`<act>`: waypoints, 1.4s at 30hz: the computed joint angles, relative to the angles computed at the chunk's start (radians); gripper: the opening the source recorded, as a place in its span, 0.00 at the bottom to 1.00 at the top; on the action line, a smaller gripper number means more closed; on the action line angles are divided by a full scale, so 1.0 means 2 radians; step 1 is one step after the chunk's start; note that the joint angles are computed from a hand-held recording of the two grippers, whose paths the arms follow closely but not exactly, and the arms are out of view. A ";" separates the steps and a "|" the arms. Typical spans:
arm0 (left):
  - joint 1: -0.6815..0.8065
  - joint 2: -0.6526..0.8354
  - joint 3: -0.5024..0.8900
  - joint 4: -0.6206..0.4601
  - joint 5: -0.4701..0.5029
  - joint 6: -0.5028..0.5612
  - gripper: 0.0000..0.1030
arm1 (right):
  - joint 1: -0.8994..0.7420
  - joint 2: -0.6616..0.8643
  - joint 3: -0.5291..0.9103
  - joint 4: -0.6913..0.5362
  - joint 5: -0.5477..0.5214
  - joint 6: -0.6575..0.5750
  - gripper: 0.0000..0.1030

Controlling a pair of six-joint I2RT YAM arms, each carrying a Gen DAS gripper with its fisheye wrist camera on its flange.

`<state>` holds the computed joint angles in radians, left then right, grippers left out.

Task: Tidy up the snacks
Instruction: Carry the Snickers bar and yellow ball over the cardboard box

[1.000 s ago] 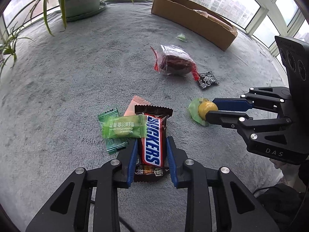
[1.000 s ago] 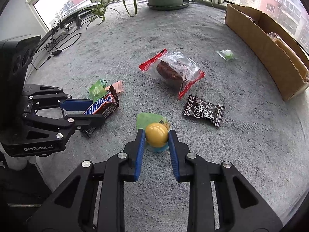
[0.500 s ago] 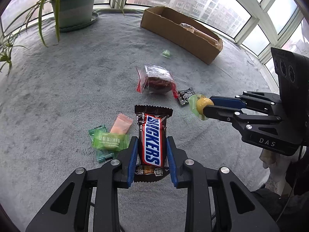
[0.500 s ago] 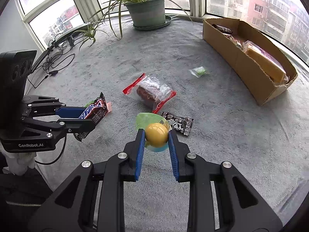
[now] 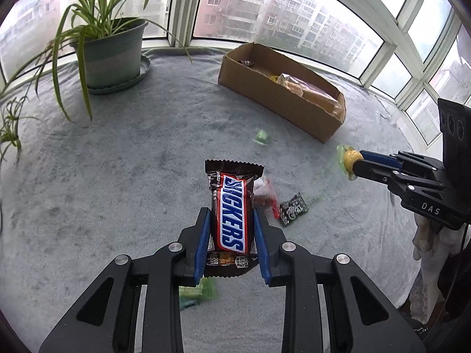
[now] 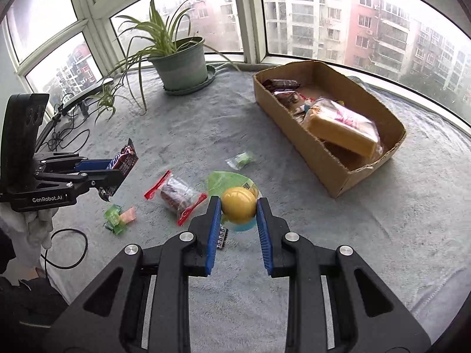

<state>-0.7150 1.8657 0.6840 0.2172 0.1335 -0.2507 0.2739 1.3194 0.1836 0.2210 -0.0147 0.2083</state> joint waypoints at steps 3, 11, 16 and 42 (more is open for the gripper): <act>0.004 0.005 0.027 -0.009 -0.002 0.008 0.26 | -0.041 -0.016 0.004 -0.012 -0.009 -0.023 0.25; 0.003 0.045 0.121 -0.037 -0.004 0.021 0.26 | -0.149 -0.027 0.035 -0.035 -0.041 -0.089 0.25; 0.001 0.084 0.188 -0.058 0.003 0.021 0.26 | -0.193 -0.004 0.064 -0.033 -0.050 -0.115 0.25; -0.031 0.331 0.593 -0.234 -0.003 0.021 0.26 | -0.306 0.273 0.266 -0.002 -0.049 -0.166 0.25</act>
